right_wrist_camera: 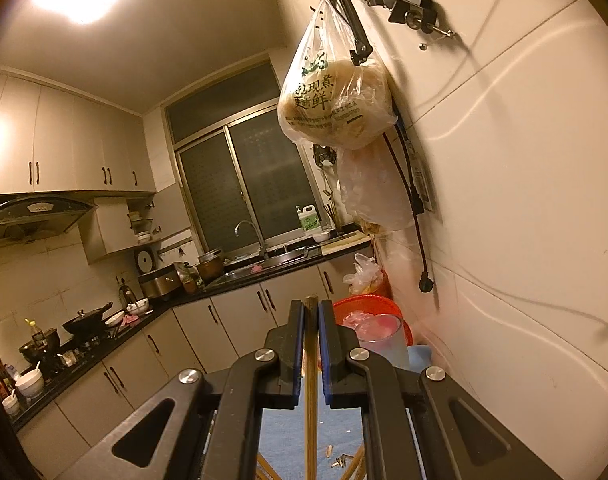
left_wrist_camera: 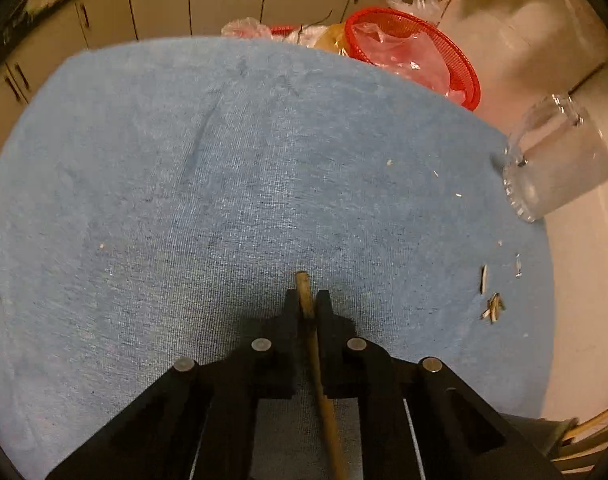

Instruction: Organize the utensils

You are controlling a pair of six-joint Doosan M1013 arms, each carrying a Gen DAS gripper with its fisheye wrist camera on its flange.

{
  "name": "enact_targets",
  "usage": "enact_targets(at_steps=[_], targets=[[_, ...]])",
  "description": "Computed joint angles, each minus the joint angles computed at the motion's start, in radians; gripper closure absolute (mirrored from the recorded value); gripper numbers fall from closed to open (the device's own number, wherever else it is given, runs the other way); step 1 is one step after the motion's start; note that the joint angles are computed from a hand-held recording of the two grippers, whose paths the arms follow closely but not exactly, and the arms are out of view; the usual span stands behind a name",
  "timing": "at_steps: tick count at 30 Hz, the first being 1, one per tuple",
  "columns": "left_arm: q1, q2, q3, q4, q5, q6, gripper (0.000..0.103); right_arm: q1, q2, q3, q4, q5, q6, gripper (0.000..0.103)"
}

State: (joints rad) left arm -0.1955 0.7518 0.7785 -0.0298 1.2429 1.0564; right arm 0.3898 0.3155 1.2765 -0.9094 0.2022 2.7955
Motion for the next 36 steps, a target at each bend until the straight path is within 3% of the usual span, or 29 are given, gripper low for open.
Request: enact_targets(at_steps=[6, 9, 19, 28, 36], targets=[[-0.013, -0.093, 0.122, -0.011, -0.155, 0.026, 0.097, -0.002, -0.005, 0.009, -0.032, 0.001, 0.038, 0.095], [-0.016, -0.166, 0.196, -0.011, -0.238, 0.043, 0.097, -0.006, -0.007, 0.011, -0.006, -0.001, 0.018, 0.095], [-0.025, -0.379, 0.393, -0.019, -0.485, 0.101, 0.097, -0.003, -0.015, 0.034, -0.111, 0.011, 0.128, 0.095], [-0.047, -0.447, 0.400, 0.037, -0.570, 0.107, 0.097, 0.002, -0.011, 0.028, -0.113, 0.017, 0.114, 0.095], [-0.053, -0.443, 0.354, 0.027, -0.610, 0.128, 0.097, 0.002, -0.005, 0.025, -0.099, 0.021, 0.109, 0.095]])
